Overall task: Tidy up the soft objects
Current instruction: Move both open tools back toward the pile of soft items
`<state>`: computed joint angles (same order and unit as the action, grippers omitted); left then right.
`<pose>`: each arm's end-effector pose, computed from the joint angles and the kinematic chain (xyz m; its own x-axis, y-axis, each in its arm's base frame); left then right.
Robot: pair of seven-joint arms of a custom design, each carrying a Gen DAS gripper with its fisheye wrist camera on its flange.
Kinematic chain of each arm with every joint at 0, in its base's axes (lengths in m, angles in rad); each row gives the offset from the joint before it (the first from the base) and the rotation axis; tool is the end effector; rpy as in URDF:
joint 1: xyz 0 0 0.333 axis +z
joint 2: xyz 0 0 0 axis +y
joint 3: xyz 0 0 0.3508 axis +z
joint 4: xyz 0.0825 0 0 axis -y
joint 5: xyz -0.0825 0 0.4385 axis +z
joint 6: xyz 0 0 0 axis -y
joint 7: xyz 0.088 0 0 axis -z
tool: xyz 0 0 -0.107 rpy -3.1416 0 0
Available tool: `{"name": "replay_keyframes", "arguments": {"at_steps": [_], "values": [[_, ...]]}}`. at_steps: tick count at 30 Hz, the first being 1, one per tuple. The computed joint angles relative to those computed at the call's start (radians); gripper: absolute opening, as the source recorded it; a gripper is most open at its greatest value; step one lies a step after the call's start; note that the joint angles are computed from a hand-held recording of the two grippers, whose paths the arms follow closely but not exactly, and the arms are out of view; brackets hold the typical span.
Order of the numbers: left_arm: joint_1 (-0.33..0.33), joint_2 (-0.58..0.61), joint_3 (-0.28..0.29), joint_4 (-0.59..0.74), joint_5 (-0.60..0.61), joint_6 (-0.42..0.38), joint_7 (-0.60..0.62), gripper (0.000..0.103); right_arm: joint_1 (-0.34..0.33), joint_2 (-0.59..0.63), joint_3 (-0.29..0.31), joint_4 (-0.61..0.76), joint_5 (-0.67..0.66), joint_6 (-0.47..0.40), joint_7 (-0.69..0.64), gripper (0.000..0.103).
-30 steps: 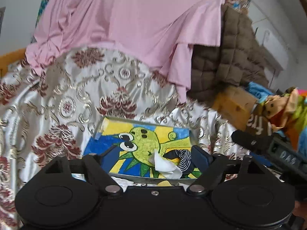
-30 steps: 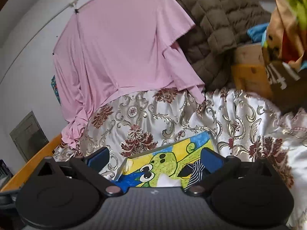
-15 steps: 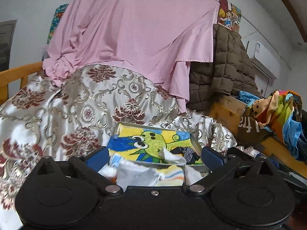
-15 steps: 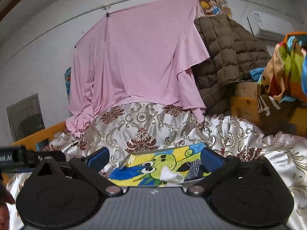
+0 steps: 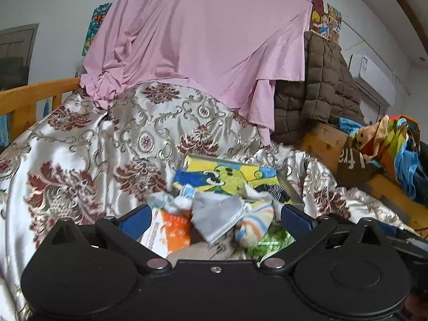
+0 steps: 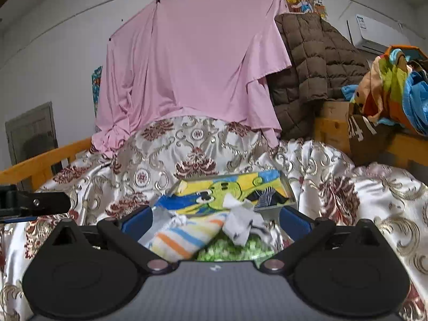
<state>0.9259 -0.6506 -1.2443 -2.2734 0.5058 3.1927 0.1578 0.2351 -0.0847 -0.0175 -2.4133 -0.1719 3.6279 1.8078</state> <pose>0.4925 -0.3170 0.5246 0.0762 -0.9673 0.2419 -0.3387 -0.2533 -0.9062 0.5354 0.1405 0.5028 0.2666 -0.9581 -0.1047 -0.2915 0.0233 -0.9563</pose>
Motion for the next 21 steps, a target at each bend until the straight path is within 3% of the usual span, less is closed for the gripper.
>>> {"name": "replay_keyframes", "arguments": {"at_steps": [4, 12, 21], "values": [[-0.049, -0.008, 0.028, -0.041, 0.003, -0.016, 0.000, 0.102, 0.002, -0.025, 0.019, -0.036, 0.067, -0.017, -0.057, 0.103], [-0.136, 0.011, 0.078, -0.092, 0.050, -0.057, 0.006, 0.102, 0.035, -0.063, -0.005, -0.078, 0.094, -0.067, -0.083, 0.103], [-0.332, 0.225, 0.229, -0.087, 0.174, -0.200, 0.127, 0.102, 0.084, -0.089, -0.032, -0.102, 0.092, -0.176, -0.152, 0.103]]}}
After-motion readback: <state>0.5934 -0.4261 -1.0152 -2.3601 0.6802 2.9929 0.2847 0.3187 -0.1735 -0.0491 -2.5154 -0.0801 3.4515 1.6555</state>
